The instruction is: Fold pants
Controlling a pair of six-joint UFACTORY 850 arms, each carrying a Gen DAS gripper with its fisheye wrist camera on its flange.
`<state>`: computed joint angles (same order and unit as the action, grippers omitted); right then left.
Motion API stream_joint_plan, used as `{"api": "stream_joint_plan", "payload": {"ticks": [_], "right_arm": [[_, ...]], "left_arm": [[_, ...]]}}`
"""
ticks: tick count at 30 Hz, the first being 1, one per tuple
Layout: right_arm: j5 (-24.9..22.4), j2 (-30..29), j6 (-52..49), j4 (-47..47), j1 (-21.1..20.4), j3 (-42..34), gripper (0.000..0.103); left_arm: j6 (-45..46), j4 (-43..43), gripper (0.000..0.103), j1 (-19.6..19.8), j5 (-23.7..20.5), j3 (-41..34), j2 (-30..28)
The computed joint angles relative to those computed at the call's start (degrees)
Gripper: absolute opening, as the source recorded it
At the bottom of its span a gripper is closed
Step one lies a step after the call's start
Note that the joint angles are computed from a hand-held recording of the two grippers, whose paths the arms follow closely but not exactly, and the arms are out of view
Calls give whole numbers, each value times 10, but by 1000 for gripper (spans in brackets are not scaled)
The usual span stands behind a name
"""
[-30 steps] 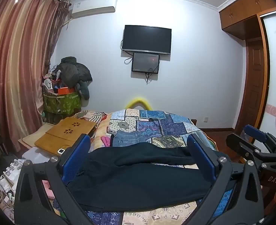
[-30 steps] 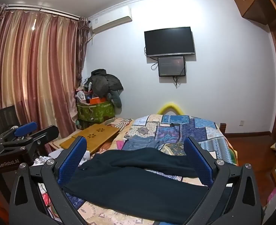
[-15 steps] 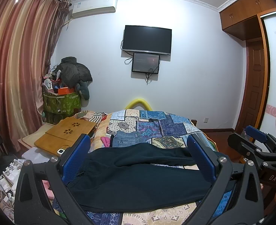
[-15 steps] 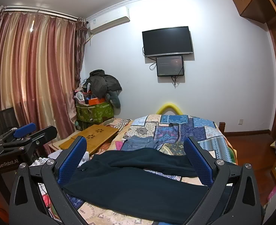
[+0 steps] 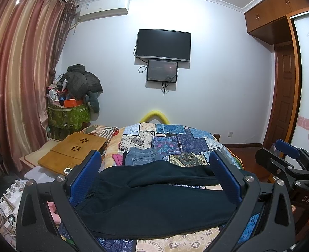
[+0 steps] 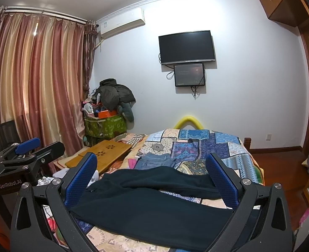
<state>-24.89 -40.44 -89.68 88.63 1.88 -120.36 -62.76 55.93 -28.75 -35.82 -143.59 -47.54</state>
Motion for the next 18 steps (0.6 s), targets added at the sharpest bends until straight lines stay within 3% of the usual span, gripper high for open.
{"api": "stream_joint_plan", "payload": {"ticks": [18], "right_arm": [[-3,-15,47,-40,-5,-34,102]], "left_arm": [[6,-6,103,1,1,-3,1]]}}
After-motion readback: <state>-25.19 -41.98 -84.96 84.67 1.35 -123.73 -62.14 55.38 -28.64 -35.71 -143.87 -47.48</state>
